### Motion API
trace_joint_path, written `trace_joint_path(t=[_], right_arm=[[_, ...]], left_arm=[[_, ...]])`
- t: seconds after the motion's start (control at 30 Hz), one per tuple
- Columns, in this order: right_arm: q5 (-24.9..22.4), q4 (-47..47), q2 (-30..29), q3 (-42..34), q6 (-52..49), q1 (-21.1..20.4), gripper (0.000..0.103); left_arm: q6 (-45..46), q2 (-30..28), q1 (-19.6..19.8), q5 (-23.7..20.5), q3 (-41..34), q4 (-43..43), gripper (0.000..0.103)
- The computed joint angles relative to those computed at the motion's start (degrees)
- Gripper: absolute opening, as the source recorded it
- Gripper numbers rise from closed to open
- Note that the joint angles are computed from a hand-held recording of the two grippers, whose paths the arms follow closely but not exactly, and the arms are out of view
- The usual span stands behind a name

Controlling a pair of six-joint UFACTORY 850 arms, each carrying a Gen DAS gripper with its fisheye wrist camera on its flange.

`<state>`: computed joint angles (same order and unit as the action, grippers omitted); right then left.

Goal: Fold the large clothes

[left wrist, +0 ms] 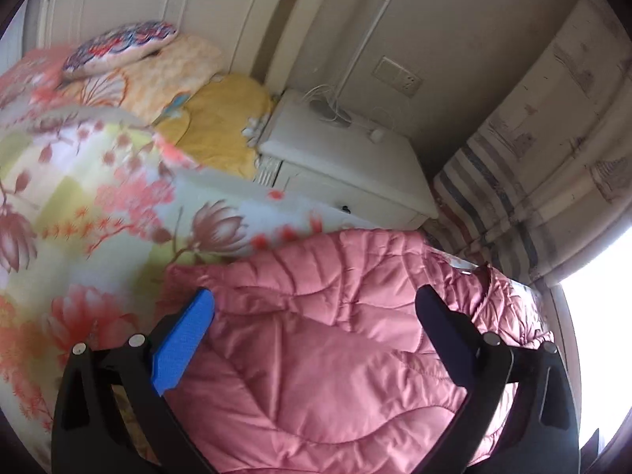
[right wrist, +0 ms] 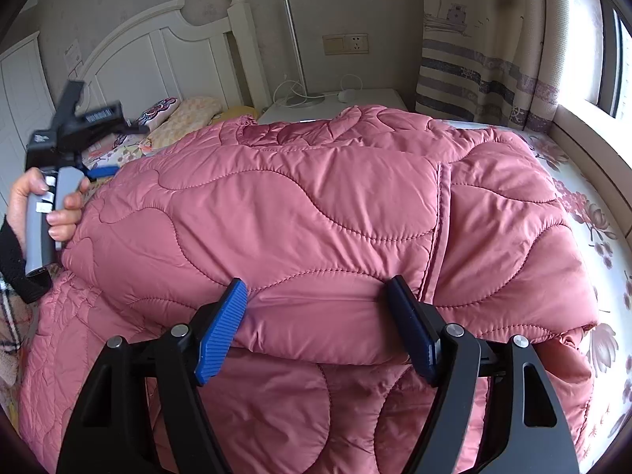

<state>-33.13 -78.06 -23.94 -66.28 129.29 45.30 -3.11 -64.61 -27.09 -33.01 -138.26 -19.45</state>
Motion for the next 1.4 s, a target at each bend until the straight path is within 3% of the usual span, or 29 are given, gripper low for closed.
trace_joint_path(t=[0.1, 0.17, 0.27, 0.33, 0.4, 0.47, 0.53, 0.57, 0.63, 0.7, 0.77, 0.87, 0.97, 1.03, 1.13, 1.23, 1.3, 1.4], right_arm=[[0.0, -0.3, 0.1, 0.1, 0.5, 0.0, 0.072], [0.3, -0.7, 0.1, 0.2, 1.0, 0.0, 0.072], [0.3, -0.8, 0.0, 0.1, 1.2, 0.0, 0.073], [0.3, -0.6, 0.0, 0.0, 0.8, -0.1, 0.073], [0.3, -0.6, 0.0, 0.0, 0.7, -0.1, 0.074], [0.4, -0.8, 0.0, 0.0, 1.0, 0.0, 0.074], [0.4, -0.7, 0.0, 0.0, 1.0, 0.0, 0.074], [0.4, -0.9, 0.0, 0.1, 1.3, 0.0, 0.075], [0.5, -1.0, 0.1, 0.2, 1.6, -0.1, 0.076], [0.8, -1.5, 0.2, 0.3, 2.3, -0.2, 0.076], [0.9, -1.7, 0.2, 0.4, 2.5, -0.2, 0.076], [1.0, -2.0, 0.2, 0.4, 2.8, -0.3, 0.076], [0.9, -1.6, 0.1, 0.2, 2.4, -0.2, 0.077], [0.8, -1.4, 0.0, 0.1, 2.2, -0.1, 0.077], [0.9, -1.4, -0.1, -0.1, 1.9, -0.1, 0.077], [0.7, -1.0, -0.1, -0.2, 1.7, -0.1, 0.078], [0.8, -1.4, 0.0, 0.0, 2.2, -0.1, 0.078], [0.9, -1.3, 0.1, 0.1, 2.1, -0.1, 0.078]], left_arm=[[-7.0, -6.3, -1.5, -6.8, -9.7, 12.6, 0.100], [-13.0, -4.5, -2.9, -5.3, -6.3, 21.5, 0.100], [-22.5, 6.4, -5.3, 6.4, 11.0, 32.0, 0.100], [-17.9, 12.6, -6.4, 15.7, 21.4, 27.0, 0.100], [-14.0, 14.6, -8.2, 17.5, 24.7, 26.4, 0.101], [-17.2, 14.2, -10.6, 16.0, 24.7, 35.4, 0.101], [-20.6, 9.8, -13.6, 8.9, 20.2, 47.3, 0.101], [-23.3, 8.6, -14.4, 8.0, 19.6, 52.0, 0.101], [-26.5, 9.3, -14.4, 9.7, 21.1, 54.0, 0.101], [-22.7, 10.4, -13.6, 9.2, 21.8, 46.8, 0.101], [-25.2, 15.4, -12.3, 12.9, 28.3, 44.7, 0.101], [-41.1, 24.2, -11.0, 20.3, 41.2, 57.0, 0.101], [-53.5, 27.2, -10.5, 19.3, 46.5, 67.9, 0.101], [-50.5, 25.9, -10.1, 17.3, 46.8, 65.9, 0.101], [-45.2, 24.6, -9.4, 18.3, 46.3, 60.9, 0.101], [-47.7, 26.1, -9.8, 17.2, 47.0, 62.5, 0.101], [-55.5, 29.0, -10.2, 20.1, 51.0, 71.1, 0.101], [-63.0, 29.5, -11.8, 16.8, 52.8, 82.4, 0.101]])
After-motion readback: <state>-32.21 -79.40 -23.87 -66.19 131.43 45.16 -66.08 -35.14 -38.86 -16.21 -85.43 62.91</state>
